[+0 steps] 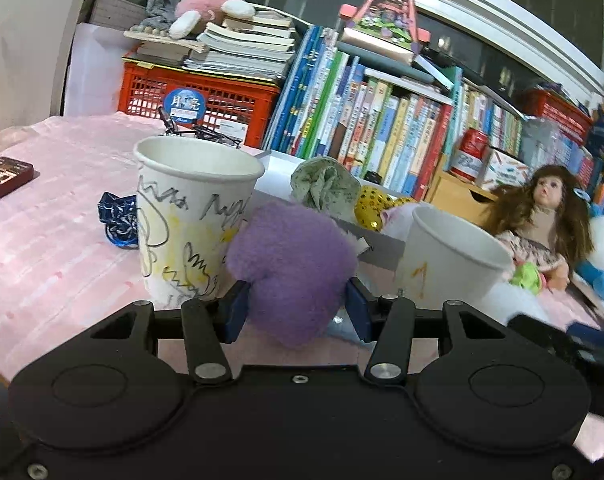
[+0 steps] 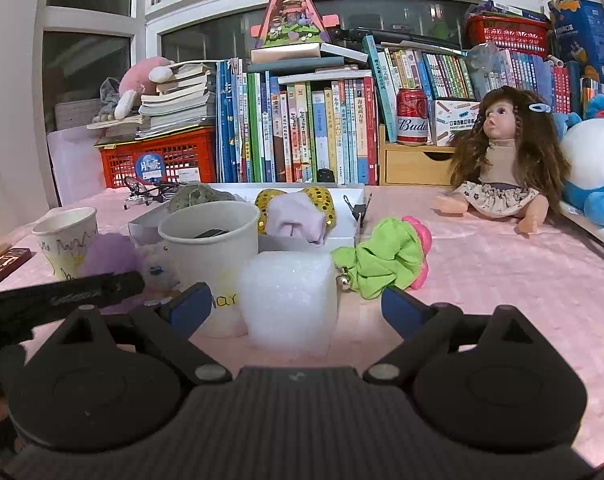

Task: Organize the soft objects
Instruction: 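Reach the left tool to the purple plush while the right tool approaches the white foam block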

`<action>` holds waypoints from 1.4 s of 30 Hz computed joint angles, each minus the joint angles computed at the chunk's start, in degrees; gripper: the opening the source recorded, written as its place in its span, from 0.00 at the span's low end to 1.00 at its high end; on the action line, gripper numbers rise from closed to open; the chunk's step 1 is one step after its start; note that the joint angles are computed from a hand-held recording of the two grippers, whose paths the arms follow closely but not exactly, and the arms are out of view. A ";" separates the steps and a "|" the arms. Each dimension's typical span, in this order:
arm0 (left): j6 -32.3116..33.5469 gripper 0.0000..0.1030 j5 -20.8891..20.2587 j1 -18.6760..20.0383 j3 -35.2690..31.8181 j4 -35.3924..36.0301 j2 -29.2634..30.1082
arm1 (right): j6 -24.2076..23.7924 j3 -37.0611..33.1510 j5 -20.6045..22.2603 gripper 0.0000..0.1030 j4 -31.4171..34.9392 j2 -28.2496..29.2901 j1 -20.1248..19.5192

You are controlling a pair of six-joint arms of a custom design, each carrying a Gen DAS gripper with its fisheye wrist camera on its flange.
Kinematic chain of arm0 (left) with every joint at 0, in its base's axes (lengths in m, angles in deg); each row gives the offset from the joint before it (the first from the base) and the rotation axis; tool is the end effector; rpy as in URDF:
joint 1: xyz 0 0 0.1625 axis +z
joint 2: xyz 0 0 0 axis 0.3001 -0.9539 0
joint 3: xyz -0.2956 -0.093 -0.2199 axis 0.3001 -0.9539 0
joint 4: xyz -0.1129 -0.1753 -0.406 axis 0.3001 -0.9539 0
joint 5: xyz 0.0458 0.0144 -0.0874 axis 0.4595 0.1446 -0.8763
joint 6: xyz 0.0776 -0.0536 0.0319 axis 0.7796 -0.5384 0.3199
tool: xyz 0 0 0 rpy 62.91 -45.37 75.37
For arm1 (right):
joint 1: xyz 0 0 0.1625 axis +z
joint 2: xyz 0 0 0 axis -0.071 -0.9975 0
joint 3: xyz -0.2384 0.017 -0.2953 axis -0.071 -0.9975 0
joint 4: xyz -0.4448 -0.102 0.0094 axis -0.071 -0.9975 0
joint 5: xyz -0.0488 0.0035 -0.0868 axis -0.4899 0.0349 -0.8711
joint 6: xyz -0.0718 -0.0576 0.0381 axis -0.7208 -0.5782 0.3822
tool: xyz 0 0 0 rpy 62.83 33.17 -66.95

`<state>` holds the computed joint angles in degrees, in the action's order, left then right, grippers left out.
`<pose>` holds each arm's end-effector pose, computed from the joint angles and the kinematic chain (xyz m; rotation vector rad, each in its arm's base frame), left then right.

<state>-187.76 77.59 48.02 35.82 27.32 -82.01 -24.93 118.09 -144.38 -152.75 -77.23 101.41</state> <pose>-0.0980 -0.7304 0.1652 -0.0559 1.9519 -1.5532 0.2309 -0.7940 0.0675 1.0412 -2.3663 1.1640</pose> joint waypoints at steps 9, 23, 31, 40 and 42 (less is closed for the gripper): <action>1.98 0.50 0.29 -1.29 5.58 2.67 -3.60 | 0.38 -1.63 -0.12 0.93 1.30 1.24 0.17; 5.95 0.73 -0.65 -0.54 3.10 2.02 -1.80 | -2.18 -5.10 -5.77 0.83 -0.28 4.72 1.46; 6.01 0.73 -0.36 0.34 0.02 3.35 -0.17 | -1.64 -7.10 -7.57 0.75 -0.43 6.34 1.78; 3.70 0.64 0.44 1.02 -3.18 7.45 1.67 | -1.13 -7.54 -7.90 0.64 0.78 6.70 1.80; 3.96 0.63 0.54 1.06 -3.14 7.41 1.64 | -0.99 -7.41 -7.75 0.64 0.68 6.66 1.76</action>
